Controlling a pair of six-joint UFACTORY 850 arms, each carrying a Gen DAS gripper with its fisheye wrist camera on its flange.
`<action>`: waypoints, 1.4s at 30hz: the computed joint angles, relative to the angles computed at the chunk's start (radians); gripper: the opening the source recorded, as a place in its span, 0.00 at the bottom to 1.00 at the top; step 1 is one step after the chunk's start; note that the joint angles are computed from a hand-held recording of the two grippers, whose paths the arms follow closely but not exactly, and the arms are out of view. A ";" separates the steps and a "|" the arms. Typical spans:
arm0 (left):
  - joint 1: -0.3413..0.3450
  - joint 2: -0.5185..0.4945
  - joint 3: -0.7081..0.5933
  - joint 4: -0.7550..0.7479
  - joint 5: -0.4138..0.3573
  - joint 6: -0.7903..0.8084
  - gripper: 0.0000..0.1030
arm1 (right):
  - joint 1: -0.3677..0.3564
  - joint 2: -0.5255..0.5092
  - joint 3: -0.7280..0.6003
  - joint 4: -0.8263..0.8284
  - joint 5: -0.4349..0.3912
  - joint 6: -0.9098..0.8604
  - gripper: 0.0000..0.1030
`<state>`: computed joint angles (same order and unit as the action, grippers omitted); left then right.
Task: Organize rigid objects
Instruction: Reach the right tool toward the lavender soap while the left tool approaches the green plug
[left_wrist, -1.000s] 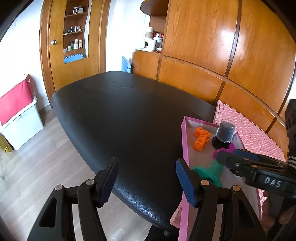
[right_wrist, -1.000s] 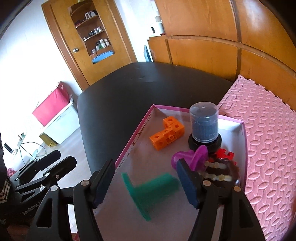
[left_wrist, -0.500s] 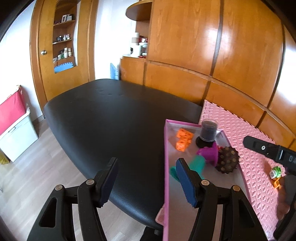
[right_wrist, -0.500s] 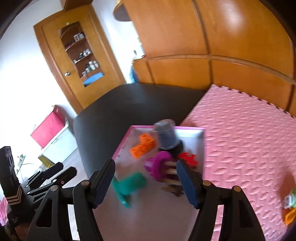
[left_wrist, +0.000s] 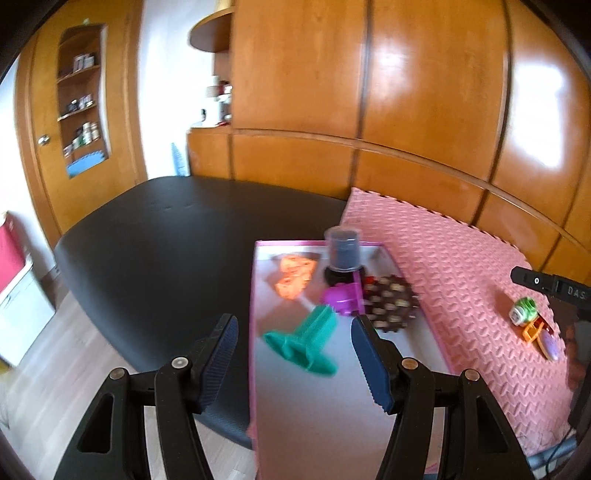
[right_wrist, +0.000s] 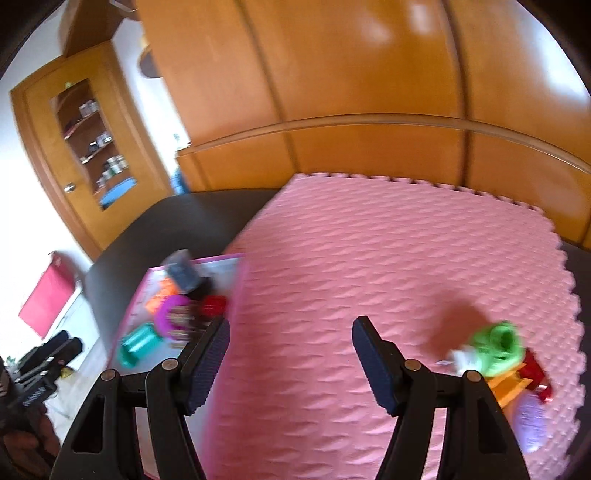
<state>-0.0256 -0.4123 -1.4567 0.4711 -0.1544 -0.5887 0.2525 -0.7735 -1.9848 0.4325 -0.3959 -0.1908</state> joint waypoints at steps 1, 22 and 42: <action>-0.009 -0.002 -0.003 0.003 0.002 0.007 0.63 | -0.010 0.012 0.019 -0.027 0.010 0.030 0.68; -0.144 -0.112 -0.167 -0.405 -0.071 0.602 0.65 | -0.199 0.125 0.271 -0.587 0.130 0.838 0.68; -0.229 -0.241 -0.325 -0.439 -0.184 0.716 0.66 | -0.226 0.145 0.297 -0.333 0.142 0.675 0.68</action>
